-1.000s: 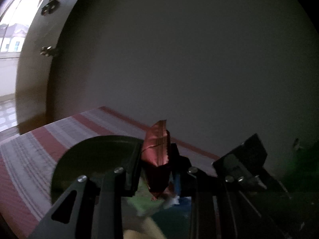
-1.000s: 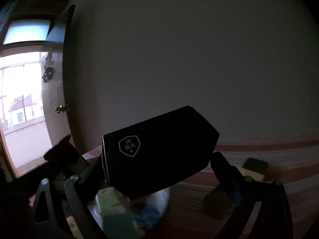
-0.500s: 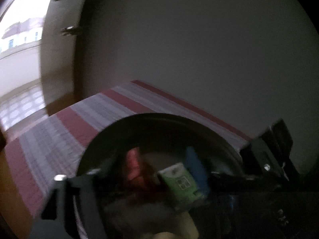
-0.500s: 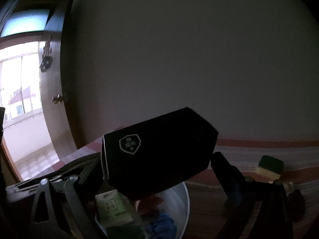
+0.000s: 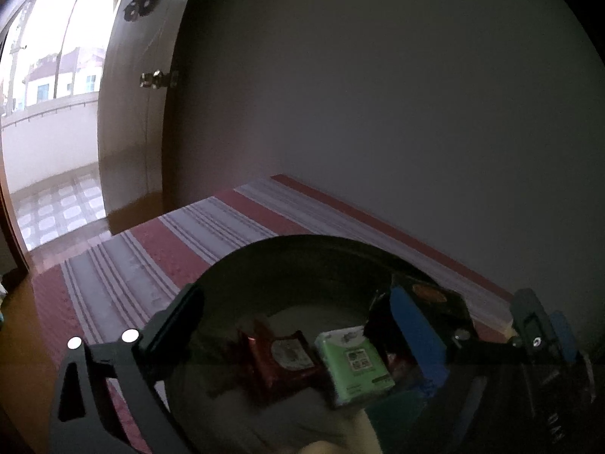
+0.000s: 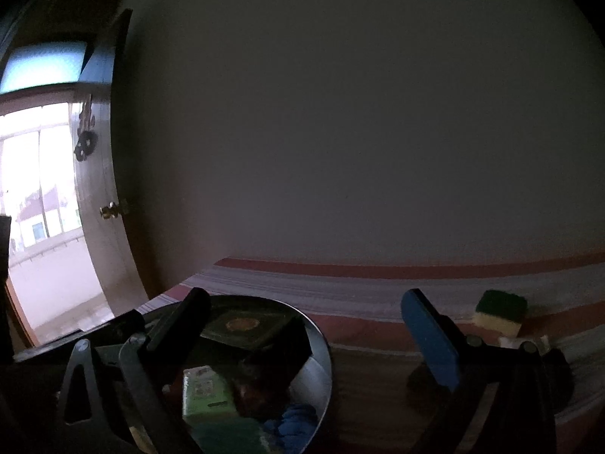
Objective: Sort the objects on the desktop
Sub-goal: 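Withdraw both tools from the basin toward the remaining black items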
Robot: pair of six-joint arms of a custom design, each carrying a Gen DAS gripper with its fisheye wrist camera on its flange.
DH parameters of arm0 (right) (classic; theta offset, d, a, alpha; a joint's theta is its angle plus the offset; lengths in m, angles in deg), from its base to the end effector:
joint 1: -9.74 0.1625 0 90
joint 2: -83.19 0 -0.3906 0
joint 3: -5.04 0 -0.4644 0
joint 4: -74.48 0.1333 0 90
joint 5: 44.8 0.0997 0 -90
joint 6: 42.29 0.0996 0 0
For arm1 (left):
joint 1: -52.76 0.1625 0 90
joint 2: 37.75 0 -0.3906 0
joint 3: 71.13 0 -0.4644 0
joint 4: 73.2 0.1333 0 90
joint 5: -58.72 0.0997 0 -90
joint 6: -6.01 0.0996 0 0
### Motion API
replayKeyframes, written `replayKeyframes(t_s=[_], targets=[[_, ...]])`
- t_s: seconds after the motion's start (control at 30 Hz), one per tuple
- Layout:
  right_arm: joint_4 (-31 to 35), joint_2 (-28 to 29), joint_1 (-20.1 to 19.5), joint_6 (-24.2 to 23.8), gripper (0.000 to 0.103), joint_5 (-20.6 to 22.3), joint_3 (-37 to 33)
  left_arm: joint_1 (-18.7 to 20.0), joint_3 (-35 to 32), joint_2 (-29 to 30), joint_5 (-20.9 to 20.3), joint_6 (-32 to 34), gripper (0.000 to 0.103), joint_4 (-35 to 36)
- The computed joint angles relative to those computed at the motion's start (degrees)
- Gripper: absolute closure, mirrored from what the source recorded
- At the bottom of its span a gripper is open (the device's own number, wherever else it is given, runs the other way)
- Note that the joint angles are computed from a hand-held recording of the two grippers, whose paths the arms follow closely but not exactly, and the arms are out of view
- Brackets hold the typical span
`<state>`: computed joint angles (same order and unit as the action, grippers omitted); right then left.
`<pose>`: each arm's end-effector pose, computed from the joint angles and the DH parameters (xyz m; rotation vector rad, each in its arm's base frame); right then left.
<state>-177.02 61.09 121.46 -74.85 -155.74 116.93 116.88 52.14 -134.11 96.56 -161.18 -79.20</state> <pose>0.2696 -0.4128 -0.0895 0.7511 -2.1172 1.5631 0.0194 -0.4455 0.2256 0.0261 2.0703 -1.4513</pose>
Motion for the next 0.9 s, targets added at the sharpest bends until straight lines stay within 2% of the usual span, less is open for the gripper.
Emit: replayKeyframes(t_s=[0.03, 0.1, 0.13, 0.23, 0.63, 0.8, 0.9], targets=[[0.03, 0.59, 0.57, -0.54, 0.001, -0.9, -0.96, 1.61, -0.55, -1.03, 1.5, 1.35, 0.001, 0.42], [-0.42, 1.41, 1.37, -1.5, 0.001, -2.38, -2.32, 1.67, -0.34, -1.51, 1.4, 2.62, 0.001, -0.41], [-0.4, 1.41, 1.51, -1.57, 0.001, -2.53, -2.48, 3.56, -1.15, -1.42, 3.1, 3.79, 0.001, -0.56], [0.76, 1.32, 1.62, -0.76, 0.001, -2.77, -2.73, 4.6, -1.76, -1.33, 3.81, 4.86, 0.001, -0.72], [2.66, 2.22, 3.07, 0.14, 0.001, -3.76, -5.61, 3.64, -0.08, -2.87, 1.61, 8.58, 0.001, -3.53], [0.99, 2.4, 3.0, -0.23, 0.001, -3.68, -5.26, 2.96, 2.25, -4.86, 0.55, 12.05, 0.001, -7.89], [0.99, 2.35, 2.81, 0.01, 0.001, -3.78, -5.29, 3.29, 3.29, -6.13, 2.52, 11.16, 0.001, -8.22]])
